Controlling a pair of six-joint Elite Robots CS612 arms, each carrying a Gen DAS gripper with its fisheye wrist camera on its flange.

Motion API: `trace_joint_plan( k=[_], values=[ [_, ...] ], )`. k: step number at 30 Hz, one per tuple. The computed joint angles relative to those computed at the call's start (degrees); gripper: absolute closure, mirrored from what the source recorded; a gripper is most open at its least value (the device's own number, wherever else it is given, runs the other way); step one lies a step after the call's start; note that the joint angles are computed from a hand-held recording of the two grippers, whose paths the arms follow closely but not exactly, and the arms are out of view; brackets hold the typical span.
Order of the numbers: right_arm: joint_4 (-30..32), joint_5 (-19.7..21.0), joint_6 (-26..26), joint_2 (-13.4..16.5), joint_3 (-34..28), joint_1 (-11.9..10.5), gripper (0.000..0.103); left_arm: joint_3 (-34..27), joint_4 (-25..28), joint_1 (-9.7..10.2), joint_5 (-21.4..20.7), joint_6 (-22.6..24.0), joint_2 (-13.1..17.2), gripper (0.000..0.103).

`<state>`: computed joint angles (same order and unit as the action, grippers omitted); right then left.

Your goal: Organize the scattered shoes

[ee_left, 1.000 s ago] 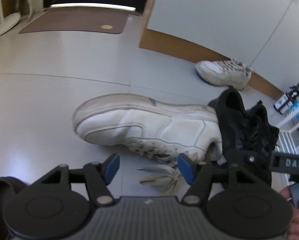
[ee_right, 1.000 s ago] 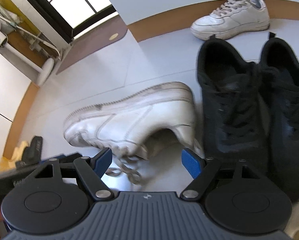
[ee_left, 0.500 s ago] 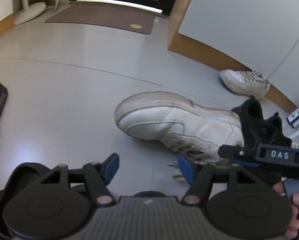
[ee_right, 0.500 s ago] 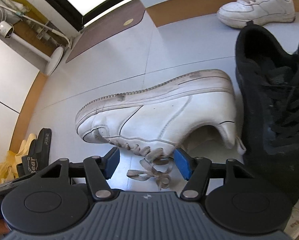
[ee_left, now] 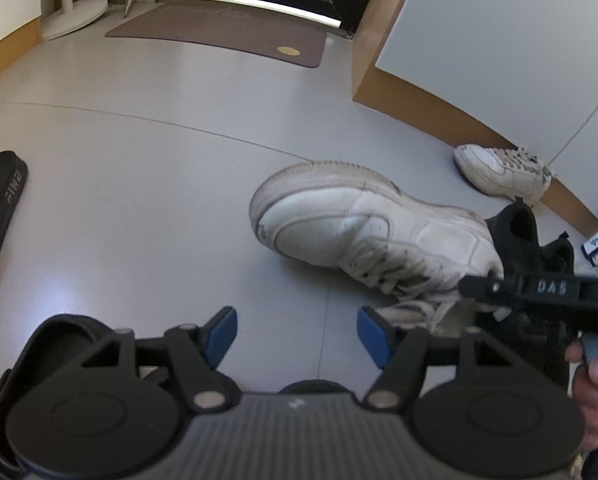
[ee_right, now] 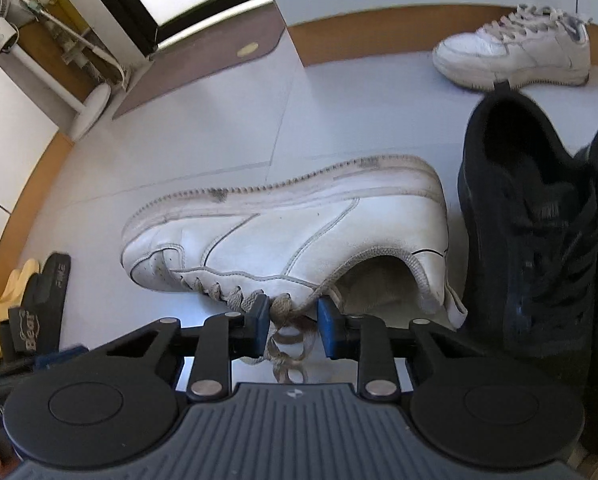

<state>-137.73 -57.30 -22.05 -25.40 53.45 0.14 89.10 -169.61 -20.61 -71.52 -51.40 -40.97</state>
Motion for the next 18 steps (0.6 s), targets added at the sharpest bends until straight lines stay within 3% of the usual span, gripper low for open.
trace_joint_plan(
  k=[12,14,16,18],
  values=[
    [1.3,-2.5,0.3,2.3,-6.8,1.9,0.074,2.3,-2.8,0.1,1.8,-2.7,-1.1,0.033],
    [2.5,-1.9,-1.0,2.6,-7.8,2.1,0.07,2.8,-3.3,0.18,1.8,-3.1,-1.3,0.033],
    [1.7,-2.7,-2.9,2.8,-8.1,2.5,0.06,3.3,-3.7,0.21,1.8,-3.6,-1.6,0.033],
    [1.8,-3.6,-4.4,3.2,-8.8,3.0,0.06,3.8,-4.0,0.26,2.0,-4.1,-1.8,0.032]
  ],
)
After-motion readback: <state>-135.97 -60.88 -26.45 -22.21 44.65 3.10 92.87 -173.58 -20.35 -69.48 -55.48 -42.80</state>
